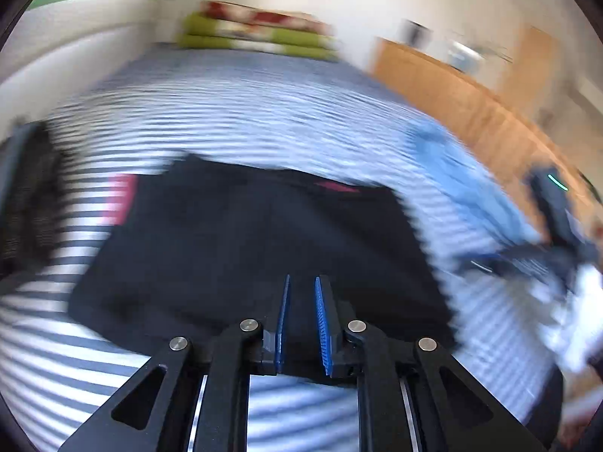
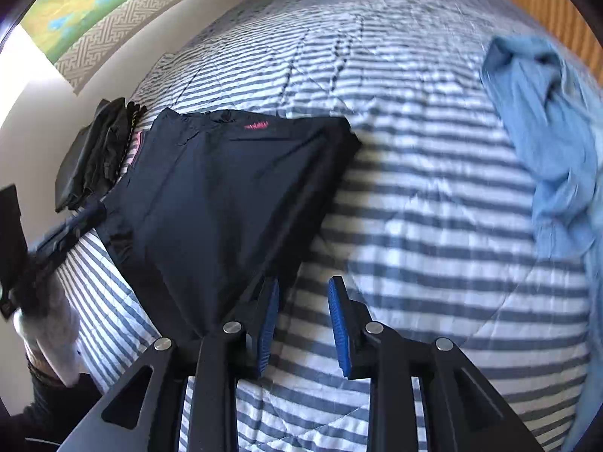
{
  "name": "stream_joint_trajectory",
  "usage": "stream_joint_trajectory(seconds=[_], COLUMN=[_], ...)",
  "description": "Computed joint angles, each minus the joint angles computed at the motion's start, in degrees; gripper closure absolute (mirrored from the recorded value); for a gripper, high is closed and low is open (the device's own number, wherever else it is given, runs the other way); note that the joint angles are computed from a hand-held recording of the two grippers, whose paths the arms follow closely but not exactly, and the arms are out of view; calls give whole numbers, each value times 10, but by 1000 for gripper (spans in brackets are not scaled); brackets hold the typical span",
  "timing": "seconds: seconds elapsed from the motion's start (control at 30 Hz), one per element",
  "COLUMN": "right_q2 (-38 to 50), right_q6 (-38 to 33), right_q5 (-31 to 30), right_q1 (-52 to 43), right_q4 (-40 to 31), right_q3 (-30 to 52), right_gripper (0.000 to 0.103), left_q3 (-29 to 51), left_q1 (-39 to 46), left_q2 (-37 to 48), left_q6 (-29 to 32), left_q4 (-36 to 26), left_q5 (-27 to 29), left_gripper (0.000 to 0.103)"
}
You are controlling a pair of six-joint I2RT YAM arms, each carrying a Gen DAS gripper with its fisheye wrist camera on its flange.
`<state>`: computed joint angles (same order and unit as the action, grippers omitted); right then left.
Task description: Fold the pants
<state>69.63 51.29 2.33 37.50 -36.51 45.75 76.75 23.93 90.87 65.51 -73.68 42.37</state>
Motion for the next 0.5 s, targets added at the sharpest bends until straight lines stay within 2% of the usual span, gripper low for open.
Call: stream_joint_trajectory(seconds=[0.1,0.2,0.27,0.33,0.43,0.5], right_q2=[-24,-34,-15,5,25,39], right_q6=[14,20,15,3,-12,-30], right_q5=[-1,-19,-29,-52,-96,-120], right_q1=[-6,-23,-35,-57,-97,-121], right_q4=[42,98,119,131,154,161], right_q3=[-31,-59,-63,-65,-74,-74], right_gripper=[75,74,74,74,74,74], left_q3=[-79,-149,-190,-242,-326,-363], left_q1=[-45,-89,-128,-172,-249,-288], left_q2=[-78,-151,-196,-255,-371,-406], left_q6=[51,76,51,8,-64,-95], left_q4=[-28,-45,-27,22,106,148], left_q5=[-13,-26,-39,-61,-116,-150], left_gripper=[86,78,69,65,63,63])
